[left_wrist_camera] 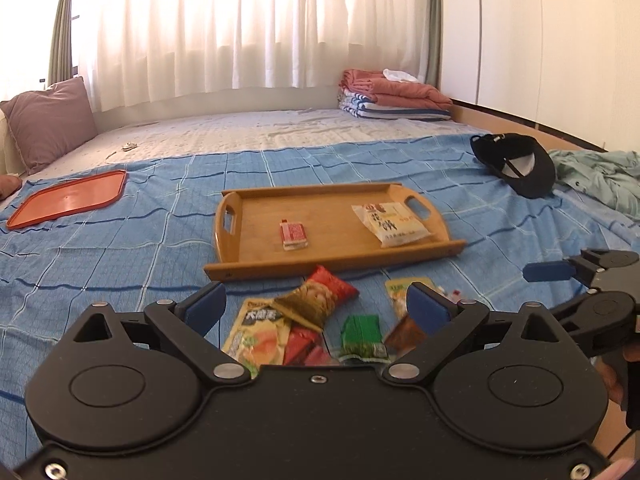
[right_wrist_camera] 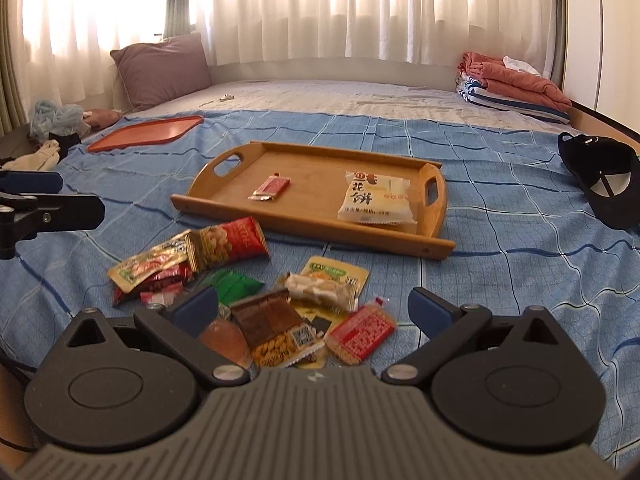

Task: Organize snacks
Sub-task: 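Withdraw both tools from the tray back toward the snack pile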

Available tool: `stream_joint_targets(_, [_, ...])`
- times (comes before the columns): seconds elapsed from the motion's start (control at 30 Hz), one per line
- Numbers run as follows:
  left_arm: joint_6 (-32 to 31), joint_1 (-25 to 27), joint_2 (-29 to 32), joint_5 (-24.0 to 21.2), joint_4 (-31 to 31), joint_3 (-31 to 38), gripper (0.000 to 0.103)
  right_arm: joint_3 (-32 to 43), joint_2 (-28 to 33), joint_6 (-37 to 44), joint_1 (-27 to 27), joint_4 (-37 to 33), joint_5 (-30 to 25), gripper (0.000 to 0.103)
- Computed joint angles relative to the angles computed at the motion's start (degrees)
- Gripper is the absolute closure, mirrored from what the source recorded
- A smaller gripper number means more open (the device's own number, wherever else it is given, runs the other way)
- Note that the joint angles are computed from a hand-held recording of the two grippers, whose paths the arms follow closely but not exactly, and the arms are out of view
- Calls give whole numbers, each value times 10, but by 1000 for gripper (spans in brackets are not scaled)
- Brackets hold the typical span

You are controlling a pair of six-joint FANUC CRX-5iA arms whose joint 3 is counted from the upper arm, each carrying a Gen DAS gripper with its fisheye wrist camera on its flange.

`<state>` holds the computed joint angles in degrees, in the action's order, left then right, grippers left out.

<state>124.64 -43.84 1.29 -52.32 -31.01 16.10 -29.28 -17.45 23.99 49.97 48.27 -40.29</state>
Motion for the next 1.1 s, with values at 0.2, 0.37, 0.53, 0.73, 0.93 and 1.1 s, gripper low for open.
stream_joint_targets(0.2, [8,-15,-4,-10,-8,-4,6,-9,-6,-3,8,-12,-9,0])
stream_joint_targets(0.37, [9,-27,0,-29,-31,14,6,-11,-13,-9,6,-8,-9,0])
stream_joint_targets(0.53, [18,-33,-3,-39,-37,21,6,-15,-23,-21,6,8,-9,0])
stream_joint_targets(0.73, [26,-46,-13,-44,-46,20,6,-19,-36,-27,10,20,-8,0])
stream_joint_targets(0.93, [53,-60,-21,-50,-67,5,5,-28,-40,-36,14,31,-5,0])
stream_joint_targets(1.1, [80,-53,-18,-46,-58,-25,6,-33,-29,-19,10,14,1,2])
